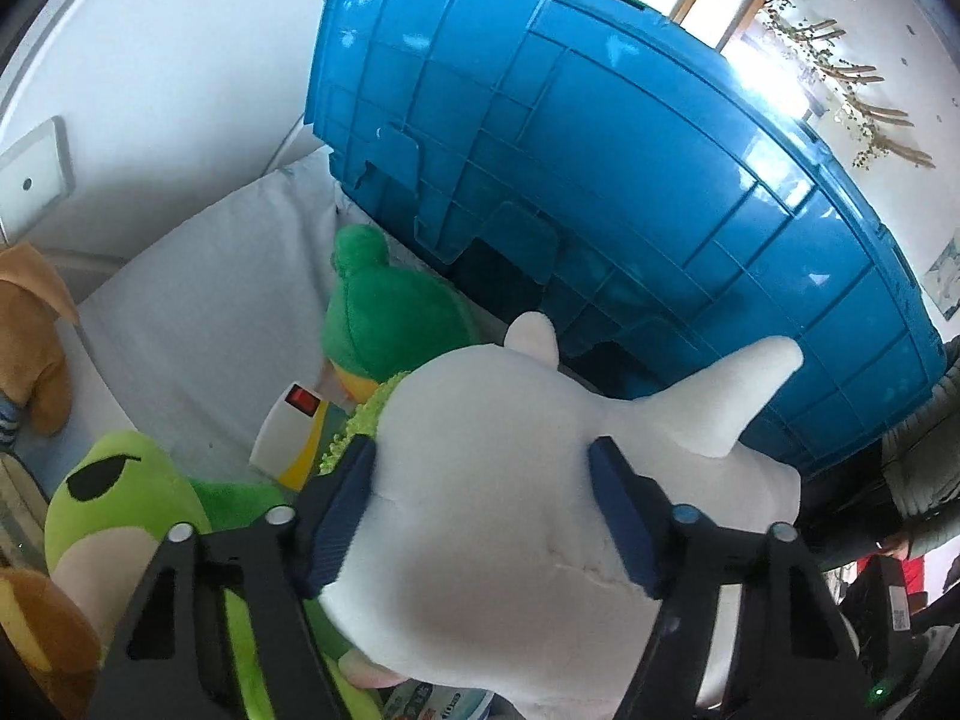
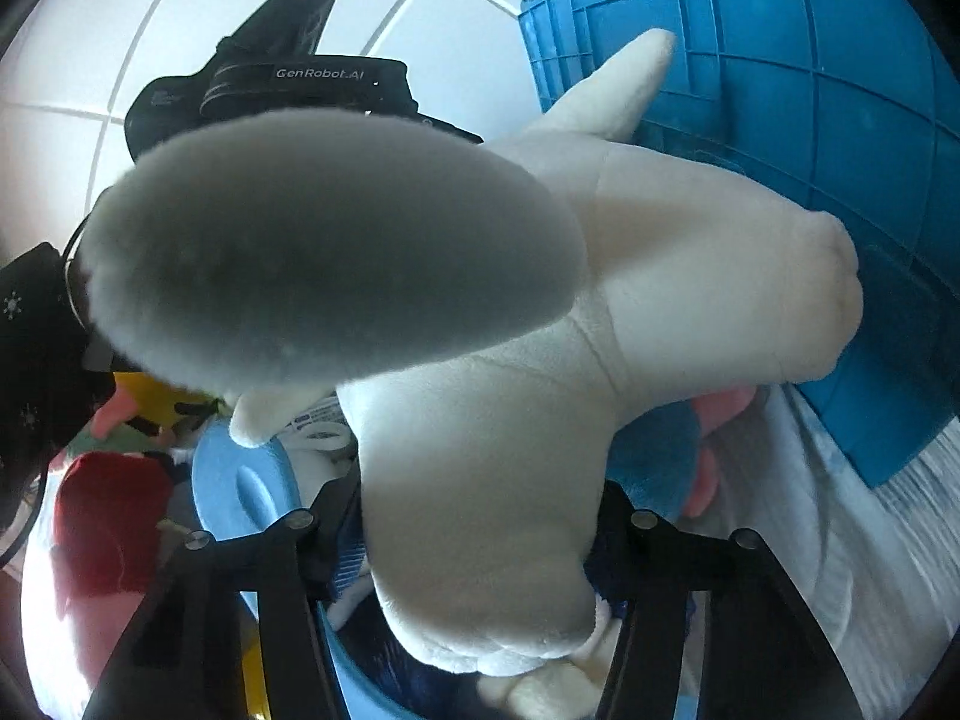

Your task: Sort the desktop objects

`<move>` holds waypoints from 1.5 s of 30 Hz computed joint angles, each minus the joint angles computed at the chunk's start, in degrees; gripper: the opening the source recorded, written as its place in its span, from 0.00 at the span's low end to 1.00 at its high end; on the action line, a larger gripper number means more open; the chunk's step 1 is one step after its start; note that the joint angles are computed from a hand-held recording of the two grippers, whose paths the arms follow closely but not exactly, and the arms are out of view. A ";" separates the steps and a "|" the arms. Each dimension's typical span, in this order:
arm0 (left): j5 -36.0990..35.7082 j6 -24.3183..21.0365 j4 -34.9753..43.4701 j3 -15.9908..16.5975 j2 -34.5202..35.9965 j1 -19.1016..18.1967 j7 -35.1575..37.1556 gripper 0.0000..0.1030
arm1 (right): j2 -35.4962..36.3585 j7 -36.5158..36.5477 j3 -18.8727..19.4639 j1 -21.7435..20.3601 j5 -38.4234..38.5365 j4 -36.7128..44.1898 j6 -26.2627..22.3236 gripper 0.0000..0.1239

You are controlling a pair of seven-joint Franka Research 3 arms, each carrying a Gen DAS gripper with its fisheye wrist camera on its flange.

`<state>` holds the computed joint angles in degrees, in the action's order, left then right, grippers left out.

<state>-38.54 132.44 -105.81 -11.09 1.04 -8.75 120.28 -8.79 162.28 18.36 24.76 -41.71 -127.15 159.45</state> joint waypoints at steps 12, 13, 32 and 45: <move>2.54 -1.10 -11.87 1.09 -12.34 -3.81 -4.18 0.13 | -13.61 -14.22 1.67 1.44 11.27 -10.77 0.46 0.42; 1.75 -0.42 -13.92 1.36 -14.32 -4.77 -4.28 0.13 | -15.27 -15.55 1.65 1.97 12.85 -12.40 0.64 0.42; 16.21 7.32 -28.29 -0.30 -29.90 -14.06 -27.81 0.75 | -40.03 -31.77 -2.36 11.63 39.52 -36.35 -4.86 0.40; 16.68 14.38 -36.05 3.64 -36.37 -21.58 -34.54 0.77 | -46.57 -37.59 0.38 9.18 47.05 -41.00 -5.78 0.56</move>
